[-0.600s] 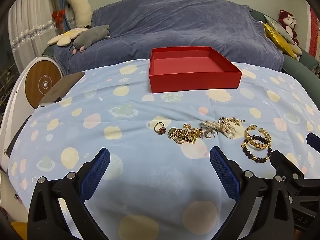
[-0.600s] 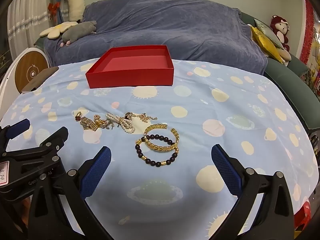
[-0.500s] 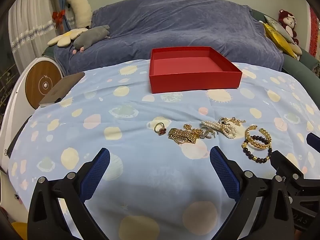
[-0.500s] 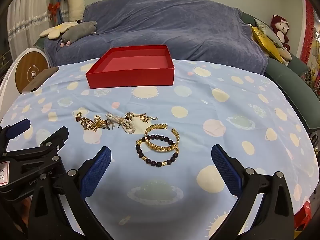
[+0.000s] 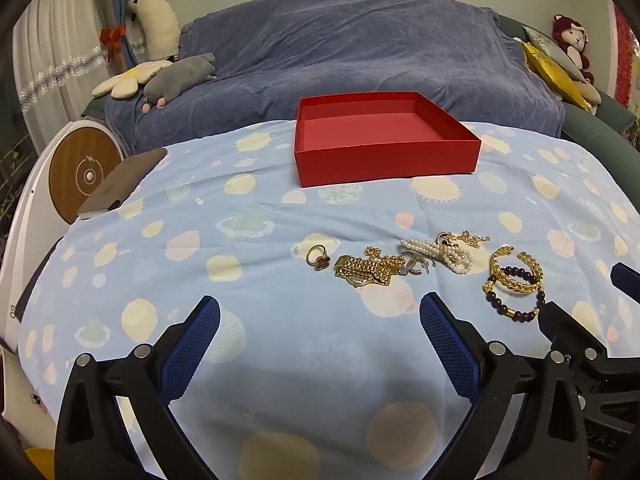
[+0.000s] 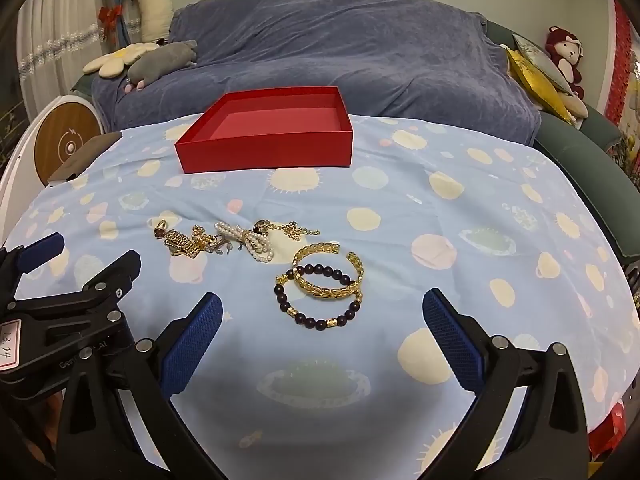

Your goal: Organize jewelry

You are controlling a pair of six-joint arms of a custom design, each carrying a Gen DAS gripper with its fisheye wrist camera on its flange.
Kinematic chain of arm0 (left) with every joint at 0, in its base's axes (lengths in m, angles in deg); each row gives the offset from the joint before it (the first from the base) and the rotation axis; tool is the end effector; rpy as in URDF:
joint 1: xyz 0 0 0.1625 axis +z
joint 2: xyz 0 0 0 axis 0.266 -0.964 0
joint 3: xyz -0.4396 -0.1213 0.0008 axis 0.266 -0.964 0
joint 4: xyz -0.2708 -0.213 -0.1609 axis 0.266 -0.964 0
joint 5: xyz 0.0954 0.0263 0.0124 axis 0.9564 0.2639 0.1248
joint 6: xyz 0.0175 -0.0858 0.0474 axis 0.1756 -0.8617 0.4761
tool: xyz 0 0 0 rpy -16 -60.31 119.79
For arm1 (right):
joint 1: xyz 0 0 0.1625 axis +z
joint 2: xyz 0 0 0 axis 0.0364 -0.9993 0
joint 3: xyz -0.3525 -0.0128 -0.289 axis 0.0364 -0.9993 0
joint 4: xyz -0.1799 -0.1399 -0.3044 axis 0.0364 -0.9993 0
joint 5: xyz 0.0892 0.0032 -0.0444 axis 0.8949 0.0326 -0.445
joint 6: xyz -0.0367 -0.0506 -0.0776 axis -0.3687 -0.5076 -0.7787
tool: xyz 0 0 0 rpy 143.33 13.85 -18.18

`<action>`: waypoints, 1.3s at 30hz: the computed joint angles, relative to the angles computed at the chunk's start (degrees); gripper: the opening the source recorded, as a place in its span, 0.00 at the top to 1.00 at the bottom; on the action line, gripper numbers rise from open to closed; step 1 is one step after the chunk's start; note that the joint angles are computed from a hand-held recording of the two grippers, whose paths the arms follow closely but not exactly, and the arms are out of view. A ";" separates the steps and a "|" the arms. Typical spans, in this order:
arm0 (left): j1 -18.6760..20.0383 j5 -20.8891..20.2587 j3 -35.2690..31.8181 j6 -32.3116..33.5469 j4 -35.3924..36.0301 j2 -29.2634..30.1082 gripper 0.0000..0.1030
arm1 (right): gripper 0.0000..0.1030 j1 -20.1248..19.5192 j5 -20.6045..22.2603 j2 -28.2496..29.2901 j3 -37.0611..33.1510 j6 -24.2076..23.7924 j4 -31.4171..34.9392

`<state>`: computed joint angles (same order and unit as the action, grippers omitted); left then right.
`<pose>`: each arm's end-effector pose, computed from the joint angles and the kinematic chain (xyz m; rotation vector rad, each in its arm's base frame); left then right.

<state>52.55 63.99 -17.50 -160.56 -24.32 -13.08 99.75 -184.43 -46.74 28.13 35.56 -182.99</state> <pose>-0.0917 -0.7988 0.1770 0.3000 2.0725 -0.9198 0.2507 -0.8186 0.0108 0.5578 -2.2369 0.8821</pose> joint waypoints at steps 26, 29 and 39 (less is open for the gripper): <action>0.04 -0.02 -0.92 0.01 0.61 0.61 0.05 | 0.05 -0.09 0.28 -0.47 0.85 -0.59 -0.76; 0.04 -0.03 -1.49 -0.16 1.08 0.86 0.05 | 0.05 -0.11 0.34 -0.48 0.85 -0.55 -0.57; 0.06 0.02 -2.27 -0.24 1.60 1.25 0.05 | 0.05 -0.13 0.56 -0.34 0.51 -0.49 -0.18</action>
<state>52.61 64.01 -19.78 -160.80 -22.72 -11.83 99.63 -183.88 -47.09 28.64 35.07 -183.17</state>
